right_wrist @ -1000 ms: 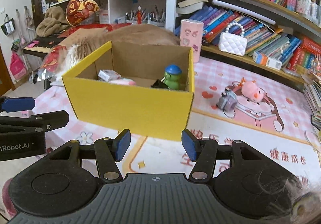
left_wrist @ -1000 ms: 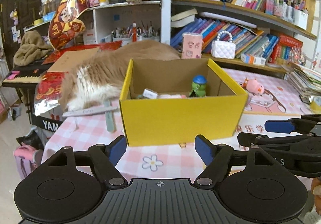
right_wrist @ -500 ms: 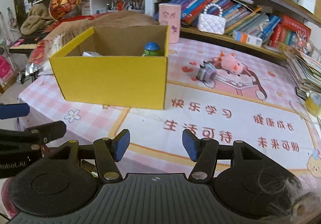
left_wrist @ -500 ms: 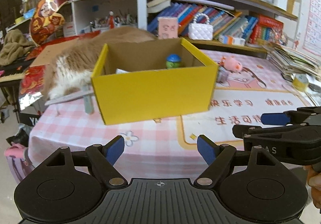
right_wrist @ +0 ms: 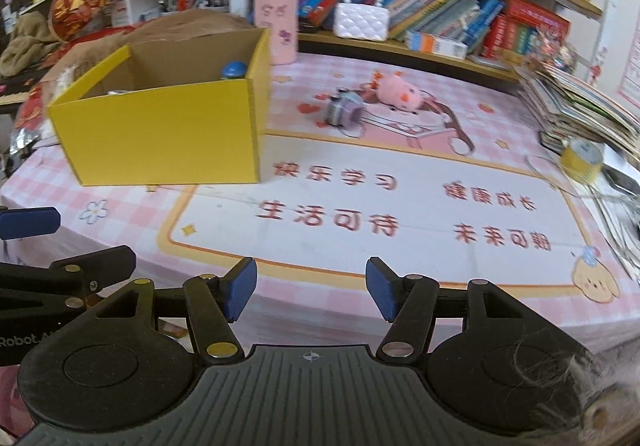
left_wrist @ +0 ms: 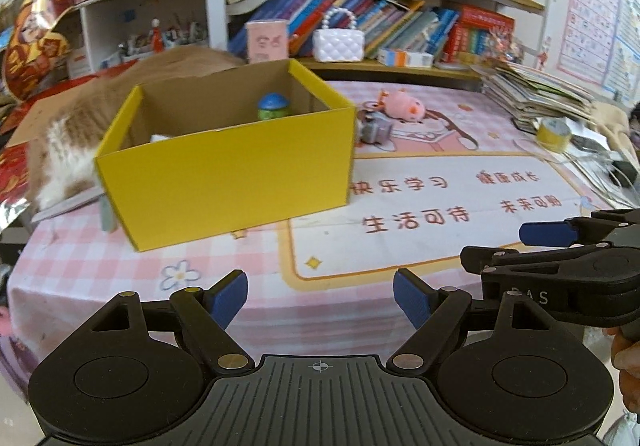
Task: Organize objects
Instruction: 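Withdraw both open grippers from the box toward the toy truck and pink pig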
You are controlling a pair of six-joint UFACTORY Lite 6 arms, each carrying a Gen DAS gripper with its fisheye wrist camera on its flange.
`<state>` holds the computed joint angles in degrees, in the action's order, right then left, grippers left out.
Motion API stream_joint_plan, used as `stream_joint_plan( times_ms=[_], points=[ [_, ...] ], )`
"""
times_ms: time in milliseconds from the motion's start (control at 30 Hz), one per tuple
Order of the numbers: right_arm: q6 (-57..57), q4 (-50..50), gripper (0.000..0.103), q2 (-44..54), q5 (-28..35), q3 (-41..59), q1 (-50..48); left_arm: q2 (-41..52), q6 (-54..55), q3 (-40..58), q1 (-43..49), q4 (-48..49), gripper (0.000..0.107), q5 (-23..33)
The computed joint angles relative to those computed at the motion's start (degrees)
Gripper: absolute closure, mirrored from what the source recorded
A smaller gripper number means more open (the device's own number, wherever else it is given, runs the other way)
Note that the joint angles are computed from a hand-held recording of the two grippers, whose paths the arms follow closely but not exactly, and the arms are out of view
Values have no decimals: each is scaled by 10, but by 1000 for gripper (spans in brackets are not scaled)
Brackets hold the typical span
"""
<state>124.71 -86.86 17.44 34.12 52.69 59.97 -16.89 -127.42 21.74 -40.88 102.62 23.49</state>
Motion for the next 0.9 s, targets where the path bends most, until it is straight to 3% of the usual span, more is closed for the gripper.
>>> stream_joint_plan(
  times_ms=[333,533,900],
  points=[
    [35,-29,45,-50,-10,-70,-66,142,-62,119,-12,89,24,-24],
    [31,-64,44,-76,-37,-98,-140,245,-53,230,-23,96,24,-42],
    [41,-174,44,-65,-115,-89,-292,412,95,437,-31,-39,24,-68]
  ],
)
